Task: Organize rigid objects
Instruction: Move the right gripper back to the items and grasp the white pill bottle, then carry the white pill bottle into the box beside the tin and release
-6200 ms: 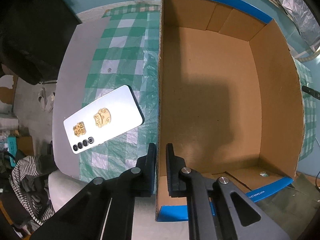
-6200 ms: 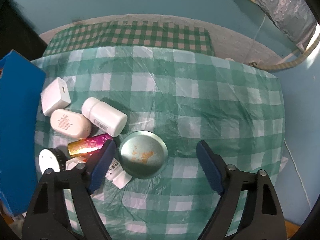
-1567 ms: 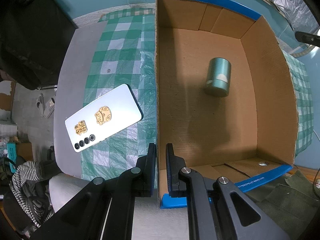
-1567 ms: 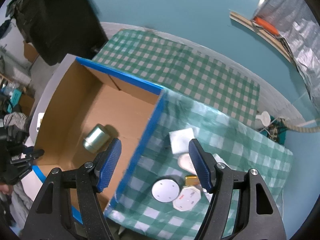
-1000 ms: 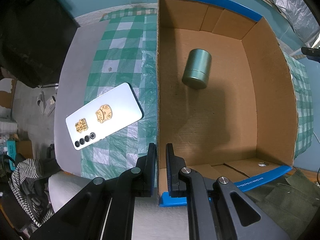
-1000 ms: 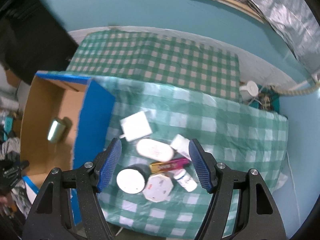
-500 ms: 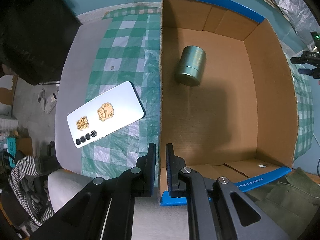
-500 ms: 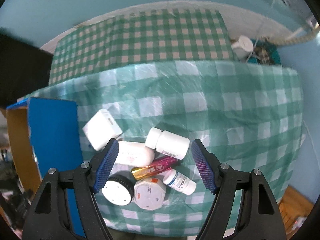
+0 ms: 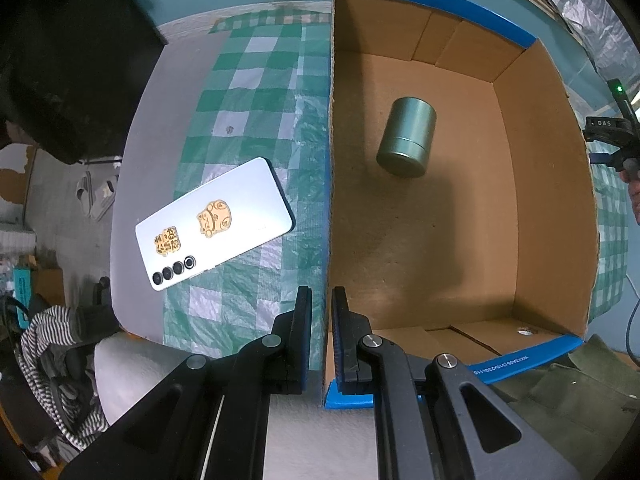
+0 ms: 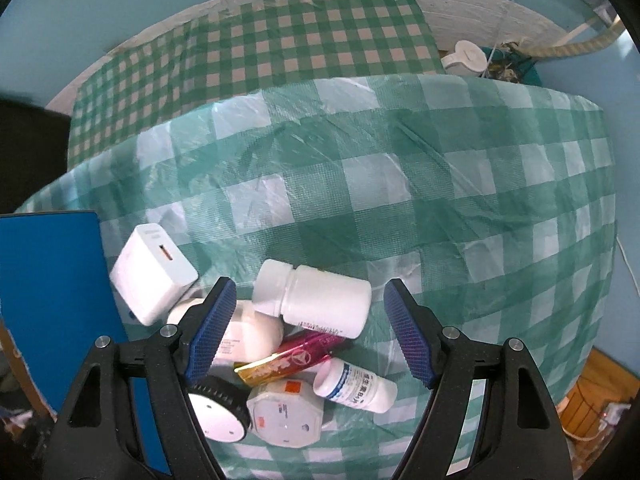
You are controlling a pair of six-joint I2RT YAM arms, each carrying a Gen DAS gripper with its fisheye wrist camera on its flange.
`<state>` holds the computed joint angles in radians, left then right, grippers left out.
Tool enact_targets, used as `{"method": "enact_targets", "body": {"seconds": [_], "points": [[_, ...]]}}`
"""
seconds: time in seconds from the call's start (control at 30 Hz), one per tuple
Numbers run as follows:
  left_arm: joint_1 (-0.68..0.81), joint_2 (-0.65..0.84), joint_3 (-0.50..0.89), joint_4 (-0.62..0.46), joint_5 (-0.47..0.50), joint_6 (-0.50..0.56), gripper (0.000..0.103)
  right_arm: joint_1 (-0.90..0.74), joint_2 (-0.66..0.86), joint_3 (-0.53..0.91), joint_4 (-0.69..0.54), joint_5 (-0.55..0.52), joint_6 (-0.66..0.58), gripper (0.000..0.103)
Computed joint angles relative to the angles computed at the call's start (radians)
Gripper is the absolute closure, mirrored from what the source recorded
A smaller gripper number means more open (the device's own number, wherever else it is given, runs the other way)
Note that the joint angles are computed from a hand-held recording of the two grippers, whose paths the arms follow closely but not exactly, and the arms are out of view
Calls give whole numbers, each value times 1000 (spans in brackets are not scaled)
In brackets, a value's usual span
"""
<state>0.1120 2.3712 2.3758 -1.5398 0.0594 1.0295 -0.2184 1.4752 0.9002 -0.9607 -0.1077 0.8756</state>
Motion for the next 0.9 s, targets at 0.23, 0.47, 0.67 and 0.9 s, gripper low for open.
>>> {"method": "enact_targets", "body": {"seconds": [0.23, 0.47, 0.67, 0.9], "points": [[-3, -1, 0, -1, 0, 5, 94, 42, 21, -11, 32, 36, 8, 28], [-5, -12, -15, 4, 7, 13, 94, 68, 22, -22, 53, 56, -1, 39], [-5, -14, -16, 9, 8, 12, 94, 86, 1, -22, 45, 73, -18, 39], [-1, -19, -20, 11, 15, 15, 94, 113, -32, -9, 12, 99, -35, 39]]}}
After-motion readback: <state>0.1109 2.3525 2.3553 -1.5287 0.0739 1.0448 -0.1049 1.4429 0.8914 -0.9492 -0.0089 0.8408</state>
